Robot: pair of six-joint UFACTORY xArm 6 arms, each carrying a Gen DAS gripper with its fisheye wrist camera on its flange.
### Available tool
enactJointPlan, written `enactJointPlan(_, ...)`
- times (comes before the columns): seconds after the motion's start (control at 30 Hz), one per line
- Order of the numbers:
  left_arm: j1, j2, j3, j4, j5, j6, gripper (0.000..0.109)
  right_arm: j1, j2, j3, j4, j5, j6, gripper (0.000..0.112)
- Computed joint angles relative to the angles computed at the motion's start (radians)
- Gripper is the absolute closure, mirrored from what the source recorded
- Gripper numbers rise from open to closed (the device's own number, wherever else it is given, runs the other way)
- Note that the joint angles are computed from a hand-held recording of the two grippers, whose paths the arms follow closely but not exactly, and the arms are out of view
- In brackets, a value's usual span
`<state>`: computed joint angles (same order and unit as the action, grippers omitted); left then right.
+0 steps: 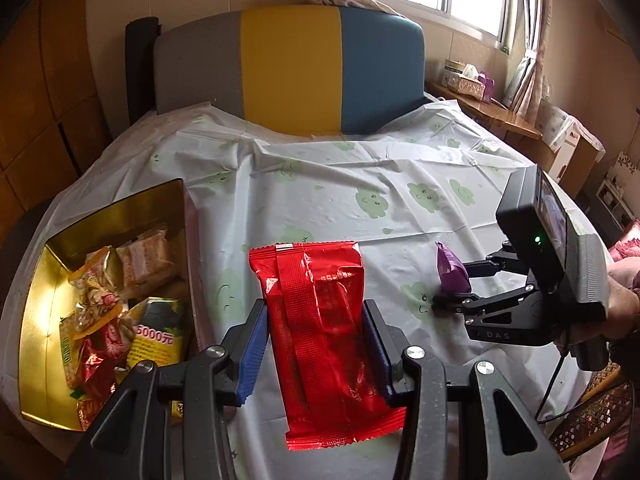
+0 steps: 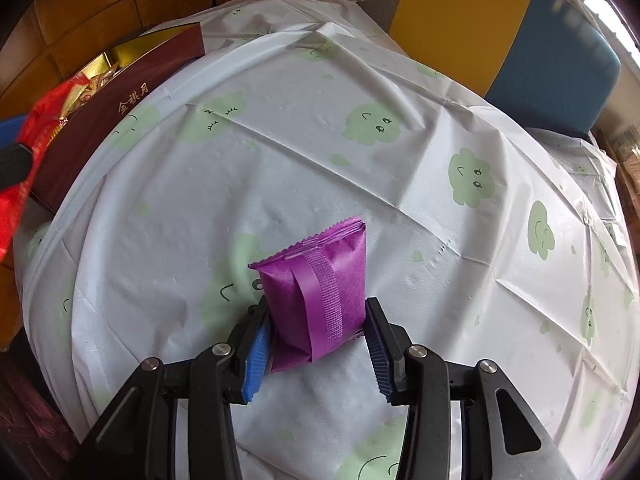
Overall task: Organize snacks
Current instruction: 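Carry the red bar packet into the gold tray and open the left gripper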
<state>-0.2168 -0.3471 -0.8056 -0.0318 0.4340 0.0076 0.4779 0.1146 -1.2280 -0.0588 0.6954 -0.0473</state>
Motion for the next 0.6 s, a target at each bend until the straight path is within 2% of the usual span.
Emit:
enactJointPlan(0.37,0.069,-0.069,0.041,-0.044,0.008,0.011,0.062,0.011,-0.040,0.062,-0.034,-0.038,0.025,0.068)
enactJointPlan(0.6,0.203,-0.120,0.070,-0.127,0.041,0.041,0.062,0.010,-0.036,0.058,-0.042,-0.039,0.022,0.068)
